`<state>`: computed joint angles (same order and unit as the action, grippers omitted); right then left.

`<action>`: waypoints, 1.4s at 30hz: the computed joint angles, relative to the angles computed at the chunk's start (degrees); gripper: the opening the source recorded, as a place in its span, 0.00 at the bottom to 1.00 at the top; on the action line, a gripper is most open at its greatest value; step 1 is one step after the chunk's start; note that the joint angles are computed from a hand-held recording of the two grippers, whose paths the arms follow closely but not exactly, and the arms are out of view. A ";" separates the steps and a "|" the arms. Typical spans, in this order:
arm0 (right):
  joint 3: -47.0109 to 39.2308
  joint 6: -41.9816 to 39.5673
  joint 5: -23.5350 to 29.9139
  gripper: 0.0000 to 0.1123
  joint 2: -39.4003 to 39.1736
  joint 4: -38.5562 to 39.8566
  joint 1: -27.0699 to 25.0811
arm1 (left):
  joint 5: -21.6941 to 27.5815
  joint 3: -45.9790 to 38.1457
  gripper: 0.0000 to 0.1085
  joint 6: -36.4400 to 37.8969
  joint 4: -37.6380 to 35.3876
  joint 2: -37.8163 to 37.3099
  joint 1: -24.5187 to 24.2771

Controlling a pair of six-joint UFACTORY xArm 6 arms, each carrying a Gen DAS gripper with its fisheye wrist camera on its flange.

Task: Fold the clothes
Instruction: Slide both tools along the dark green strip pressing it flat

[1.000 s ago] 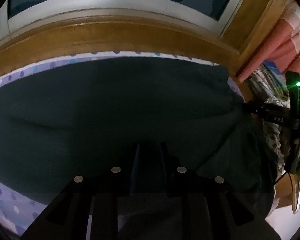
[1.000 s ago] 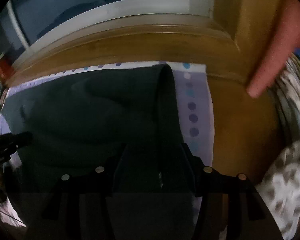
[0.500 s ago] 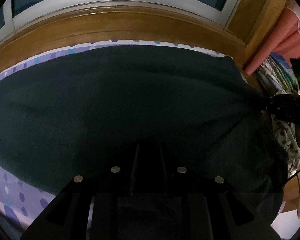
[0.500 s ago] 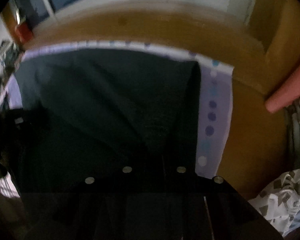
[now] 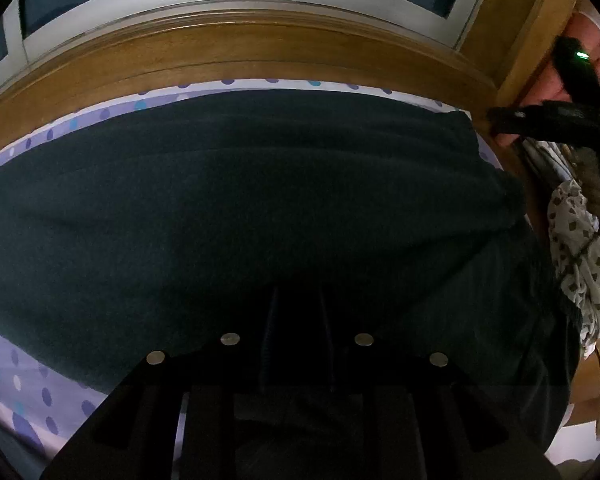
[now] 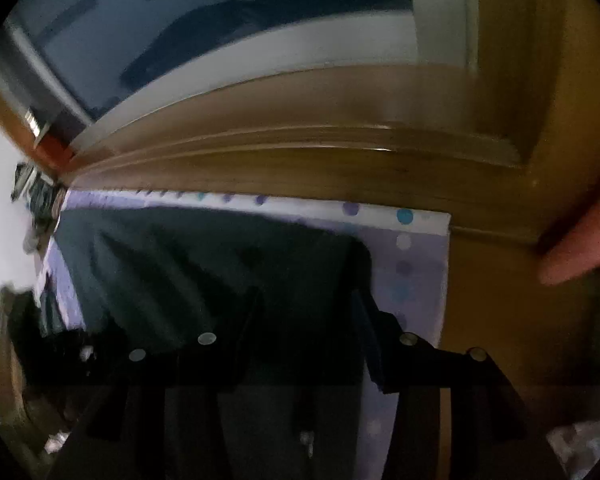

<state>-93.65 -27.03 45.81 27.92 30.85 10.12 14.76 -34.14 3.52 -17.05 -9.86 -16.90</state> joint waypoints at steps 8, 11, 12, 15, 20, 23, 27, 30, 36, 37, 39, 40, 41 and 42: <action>-5.97 2.36 -1.52 0.05 7.23 -1.38 1.35 | -0.22 0.18 0.19 -6.44 7.39 -0.04 -0.12; 2.45 2.99 -18.32 0.02 2.61 -2.97 3.36 | -0.16 -0.02 0.19 -8.01 8.75 0.17 -0.20; 3.65 4.24 -21.88 0.02 2.07 -4.33 3.69 | -0.37 0.10 0.19 -8.29 8.72 0.15 -0.23; 2.82 10.59 -25.54 0.02 4.29 -12.93 3.96 | -0.34 -0.11 0.19 -9.94 10.64 0.39 -0.36; 3.73 15.14 -28.65 0.02 6.54 -21.69 4.37 | 0.84 -0.76 0.19 -7.36 7.43 0.05 -0.71; 2.67 10.82 -25.80 0.04 6.37 -15.04 3.84 | 1.56 -1.49 0.19 1.44 -3.43 -0.79 -0.88; 3.74 4.15 -19.56 0.12 1.48 -6.54 2.64 | -0.54 -4.22 0.19 2.35 -1.49 1.40 -0.84; 10.85 5.40 -23.50 0.49 -5.12 -11.41 2.65 | -0.67 -7.77 0.19 4.44 -1.18 6.07 -0.83; 23.41 -9.39 -21.90 0.50 -16.49 2.10 4.33 | -3.02 -9.54 0.25 1.47 3.38 9.90 -0.91; 24.24 -11.81 -20.42 0.50 -16.66 4.26 4.69 | -3.46 -9.52 0.26 1.13 4.15 10.08 -0.99; 25.68 -13.70 -17.61 0.48 -16.78 5.24 5.43 | -4.64 -8.85 0.29 -1.15 7.76 9.99 -0.92; 26.68 -12.80 -17.87 0.47 -16.38 3.43 5.84 | -4.94 -8.40 0.29 -2.20 9.52 9.66 -0.83; 27.18 -11.59 -17.57 0.45 -15.96 2.20 5.76 | -5.42 -7.70 0.29 -2.71 10.85 9.30 -0.67; 27.75 -10.93 -17.59 0.44 -15.55 1.52 5.59 | -5.56 -7.39 0.29 -3.37 12.19 9.09 -0.55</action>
